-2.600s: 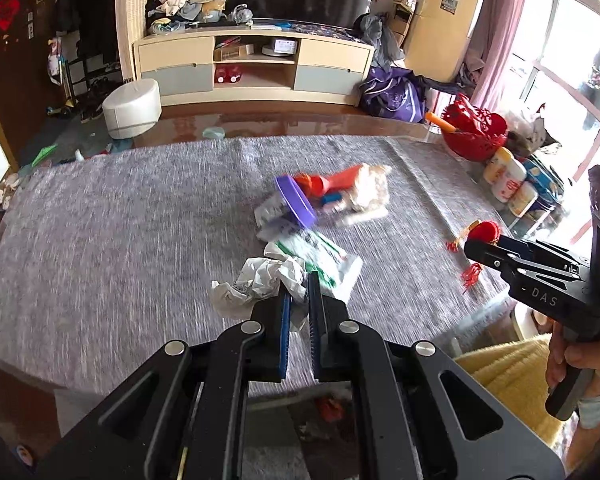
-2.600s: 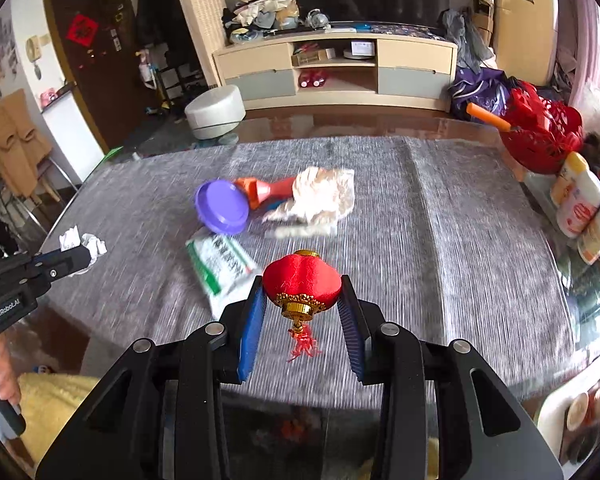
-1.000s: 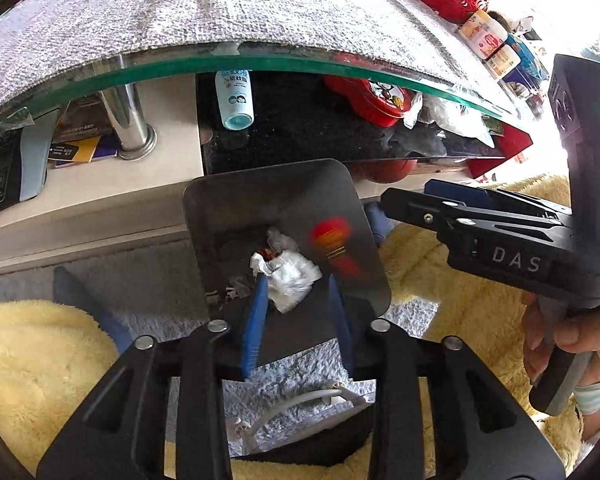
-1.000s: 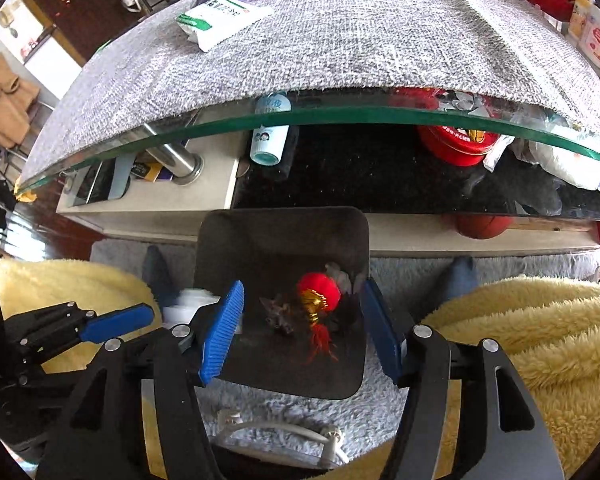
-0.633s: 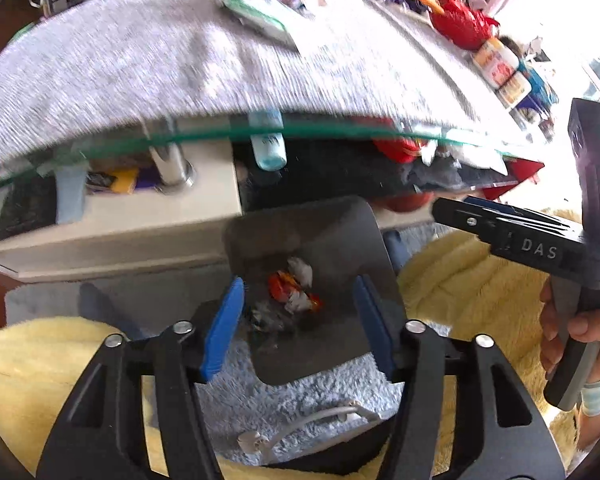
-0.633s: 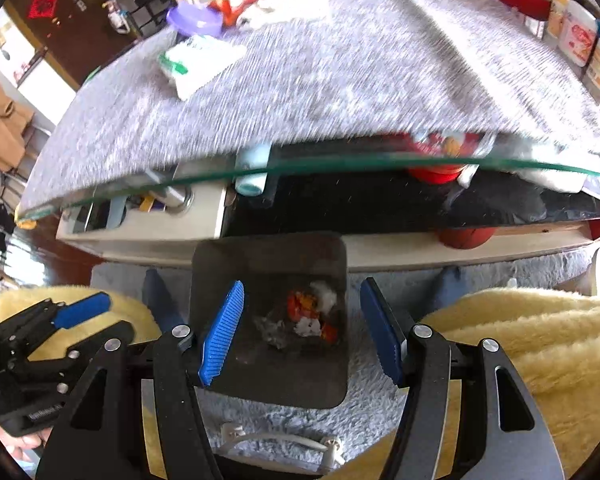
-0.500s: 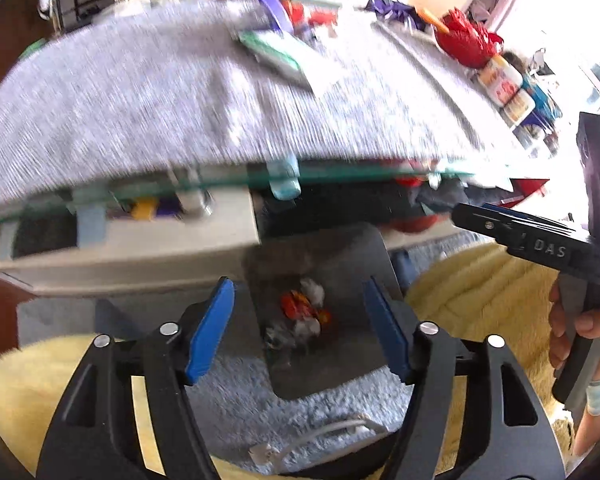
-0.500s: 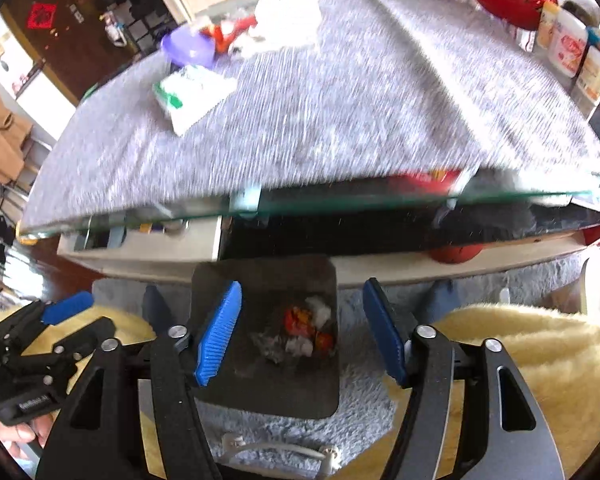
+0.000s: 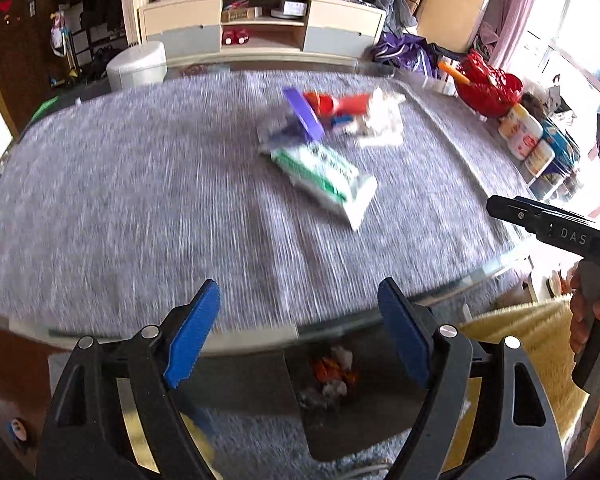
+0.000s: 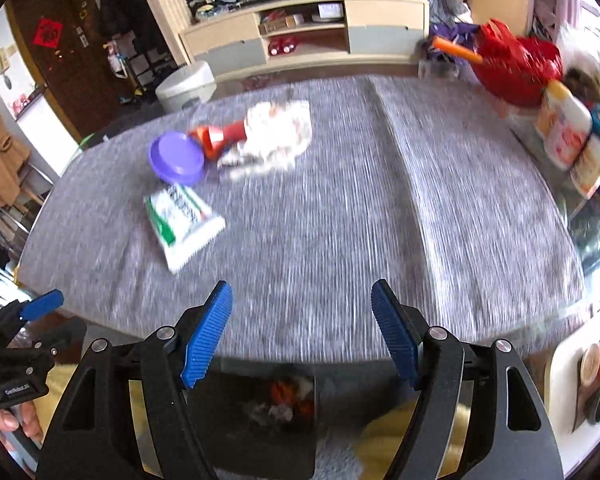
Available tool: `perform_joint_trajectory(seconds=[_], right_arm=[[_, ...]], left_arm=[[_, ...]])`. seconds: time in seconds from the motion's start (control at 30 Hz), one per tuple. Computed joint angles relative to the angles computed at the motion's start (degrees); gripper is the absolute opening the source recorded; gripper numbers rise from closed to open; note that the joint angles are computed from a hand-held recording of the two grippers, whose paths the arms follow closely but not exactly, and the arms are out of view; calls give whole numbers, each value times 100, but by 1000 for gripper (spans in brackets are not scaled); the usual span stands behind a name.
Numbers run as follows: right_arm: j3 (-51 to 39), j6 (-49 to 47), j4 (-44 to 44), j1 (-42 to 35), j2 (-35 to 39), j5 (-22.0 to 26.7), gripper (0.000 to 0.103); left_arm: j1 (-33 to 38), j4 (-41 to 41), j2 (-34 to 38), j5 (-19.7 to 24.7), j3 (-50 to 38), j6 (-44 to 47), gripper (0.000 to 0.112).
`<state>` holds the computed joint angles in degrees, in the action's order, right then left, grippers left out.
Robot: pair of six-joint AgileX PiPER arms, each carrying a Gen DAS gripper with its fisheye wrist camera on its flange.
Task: Collect trash
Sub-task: 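Raise both tools back over the remaining trash, then grasp the purple lid with the left tool while the right tool grasps crumpled white paper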
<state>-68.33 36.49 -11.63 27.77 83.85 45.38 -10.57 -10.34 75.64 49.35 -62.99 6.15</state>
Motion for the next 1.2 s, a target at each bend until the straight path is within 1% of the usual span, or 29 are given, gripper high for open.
perform_joint_trajectory(seconds=[0.17,0.37,0.43,0.53,0.6,0.63,0.67,0.77,0.87,1.07,1.1,1.17,1.2], right_arm=[[-675,-353,139,-213,552,-15,73],[-1405,-750,410,-433,1245,-32,73],[-1599,-893,506,-495,1453,-49,73],[-1967,-1108,663,-583,1830,-38,72],[-2266,-1179,708,-622,2117,-14,72],[-2359,-1194,715,-629,2198,4,71],[-2552,-1241,756,-648,2368,44,70],[-2930,-1329,849,-679,2690,136,67],[-3252,-1385,940,-699,2957,213,67],[-3722,-1504,1111,-729,3338,295,67],[-3773,-1507,1113,-726,3384,302,65],[-3916,-1594,1213,-757,3515,364,50],[-3959,-1622,1243,-769,3557,388,48]], left_arm=[[12,57,611,38,-779,-49,77],[148,-253,1461,247,-1833,274,76],[144,-309,1766,312,-2218,303,73],[156,-445,2214,448,-2759,369,66],[155,-491,2460,529,-3052,395,59],[147,-480,2603,588,-3237,389,57],[135,-449,2736,639,-3409,379,52],[111,-363,3103,751,-3856,307,46],[120,-365,3423,886,-4241,267,44],[117,-436,3833,1024,-4688,235,43],[114,-447,3881,1043,-4747,235,40],[115,-469,3995,1100,-4905,233,37],[104,-476,4047,1139,-4979,238,33]])
